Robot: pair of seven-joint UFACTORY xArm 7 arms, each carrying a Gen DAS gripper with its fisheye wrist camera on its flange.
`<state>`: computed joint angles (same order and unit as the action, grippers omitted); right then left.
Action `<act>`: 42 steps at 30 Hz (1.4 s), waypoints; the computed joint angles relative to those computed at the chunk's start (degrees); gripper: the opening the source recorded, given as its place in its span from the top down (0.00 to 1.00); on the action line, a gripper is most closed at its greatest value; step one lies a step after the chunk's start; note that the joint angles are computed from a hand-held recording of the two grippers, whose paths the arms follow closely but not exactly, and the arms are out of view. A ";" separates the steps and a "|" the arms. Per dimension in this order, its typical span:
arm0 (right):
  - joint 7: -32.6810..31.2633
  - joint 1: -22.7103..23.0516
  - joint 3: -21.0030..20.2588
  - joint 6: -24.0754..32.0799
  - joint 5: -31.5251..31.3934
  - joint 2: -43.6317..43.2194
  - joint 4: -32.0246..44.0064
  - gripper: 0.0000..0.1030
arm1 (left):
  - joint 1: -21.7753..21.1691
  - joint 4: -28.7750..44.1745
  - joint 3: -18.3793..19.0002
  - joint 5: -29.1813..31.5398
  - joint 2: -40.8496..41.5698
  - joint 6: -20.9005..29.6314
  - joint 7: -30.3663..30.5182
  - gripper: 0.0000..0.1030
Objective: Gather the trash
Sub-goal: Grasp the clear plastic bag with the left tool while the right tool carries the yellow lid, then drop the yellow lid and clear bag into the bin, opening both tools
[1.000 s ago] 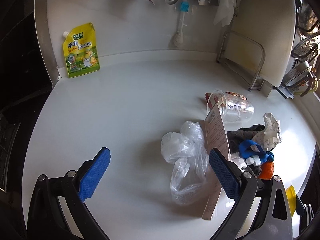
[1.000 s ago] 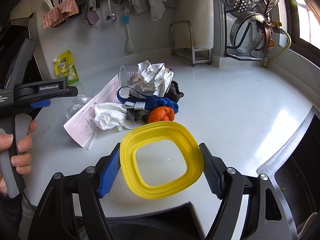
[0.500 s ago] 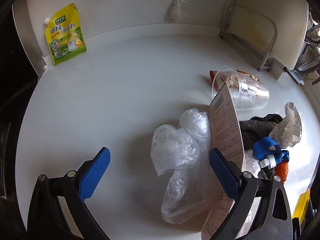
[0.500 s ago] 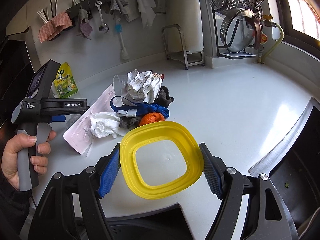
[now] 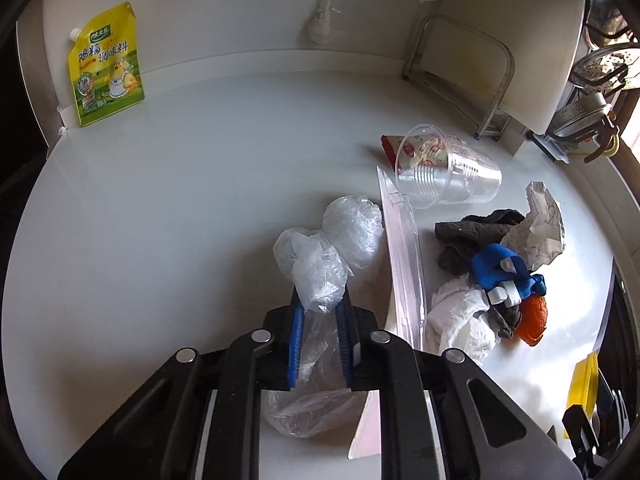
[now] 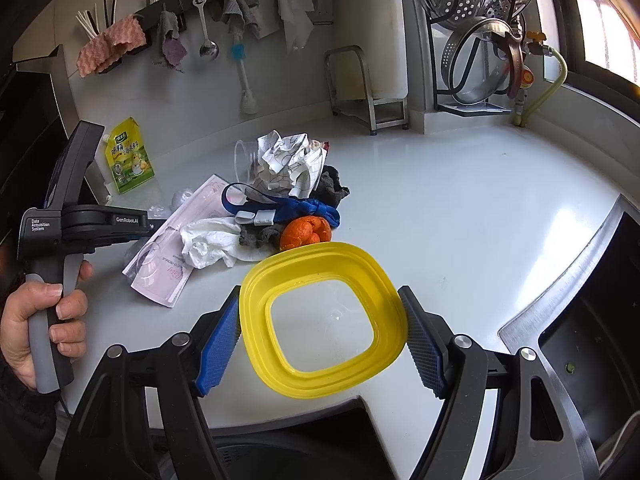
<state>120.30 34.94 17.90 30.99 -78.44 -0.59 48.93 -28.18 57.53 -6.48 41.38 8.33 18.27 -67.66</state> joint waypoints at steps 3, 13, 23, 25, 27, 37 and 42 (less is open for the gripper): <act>-0.74 0.37 0.29 0.37 1.02 -0.02 -0.03 0.30 | -0.10 -2.07 0.31 2.89 -2.08 -0.59 -2.43 0.89; -1.16 1.73 2.89 3.75 5.48 -4.14 -2.84 0.30 | 4.58 -11.97 -6.12 14.72 -14.35 1.72 -14.08 0.90; 0.84 4.78 9.78 11.84 14.38 -10.42 -6.94 0.30 | 5.80 -24.92 -16.05 12.66 -31.74 0.94 -17.03 0.90; 1.29 5.81 11.53 14.41 16.27 -11.05 -7.28 0.30 | 5.03 -27.01 -17.99 10.41 -34.70 0.69 -16.54 0.90; 1.44 6.96 12.96 16.68 18.24 -11.28 -7.36 0.30 | 3.95 -28.66 -19.84 7.75 -37.14 0.73 -15.59 0.90; 4.02 12.57 17.12 22.89 24.98 -11.54 -8.51 0.30 | 0.14 -33.09 -28.97 -3.83 -42.44 0.93 -11.67 0.90; 4.45 15.18 18.10 25.54 28.04 -11.01 -8.57 0.30 | 0.45 -33.76 -33.48 -7.71 -41.94 -0.89 -10.53 0.90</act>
